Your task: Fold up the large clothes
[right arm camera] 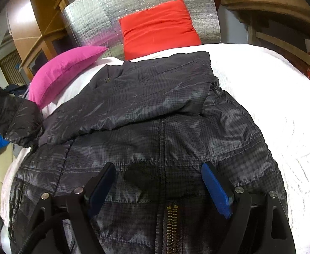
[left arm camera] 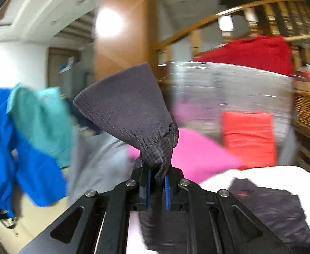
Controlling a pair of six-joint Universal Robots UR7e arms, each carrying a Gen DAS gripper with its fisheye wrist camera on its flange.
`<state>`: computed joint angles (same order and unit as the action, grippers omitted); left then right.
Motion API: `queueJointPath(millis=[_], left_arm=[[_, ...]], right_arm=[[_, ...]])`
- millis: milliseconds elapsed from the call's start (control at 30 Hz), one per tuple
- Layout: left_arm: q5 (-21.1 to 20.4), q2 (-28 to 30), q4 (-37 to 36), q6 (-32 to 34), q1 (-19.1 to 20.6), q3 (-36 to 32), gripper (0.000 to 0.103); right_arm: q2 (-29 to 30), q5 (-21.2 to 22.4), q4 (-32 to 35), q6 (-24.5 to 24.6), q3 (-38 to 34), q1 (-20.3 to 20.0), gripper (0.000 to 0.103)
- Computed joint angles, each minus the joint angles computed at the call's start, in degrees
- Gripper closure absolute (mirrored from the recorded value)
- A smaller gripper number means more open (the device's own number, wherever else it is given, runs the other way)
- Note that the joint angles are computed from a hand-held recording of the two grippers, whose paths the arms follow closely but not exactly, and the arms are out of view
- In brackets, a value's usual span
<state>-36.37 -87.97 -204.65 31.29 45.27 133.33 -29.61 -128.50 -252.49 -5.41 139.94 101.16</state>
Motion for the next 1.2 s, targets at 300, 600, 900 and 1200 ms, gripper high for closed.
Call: queueJointPath(millis=[300, 600, 900, 1200], left_arm=[[-3.5, 18.5, 11.2, -19.3, -7.8, 1.6, 0.092], [-5.9, 32.9, 30.5, -23.0, -4.0, -0.1, 0.058], [-3.4, 23.9, 16.2, -16.6, -2.5, 12.1, 0.030], [-6.7, 14.3, 0.0, -33.5, 6.3, 21.6, 0.030]], right_arm=[[-0.3, 4.3, -3.1, 0.7, 2.3, -1.7, 0.017], [-0.5, 6.3, -4.2, 1.1, 3.1, -2.5, 0.017], [-0.6, 6.2, -4.0, 1.5, 3.2, -2.4, 0.017], [-10.0, 24.7, 2.1, 18.0, 8.1, -7.1, 0.019]])
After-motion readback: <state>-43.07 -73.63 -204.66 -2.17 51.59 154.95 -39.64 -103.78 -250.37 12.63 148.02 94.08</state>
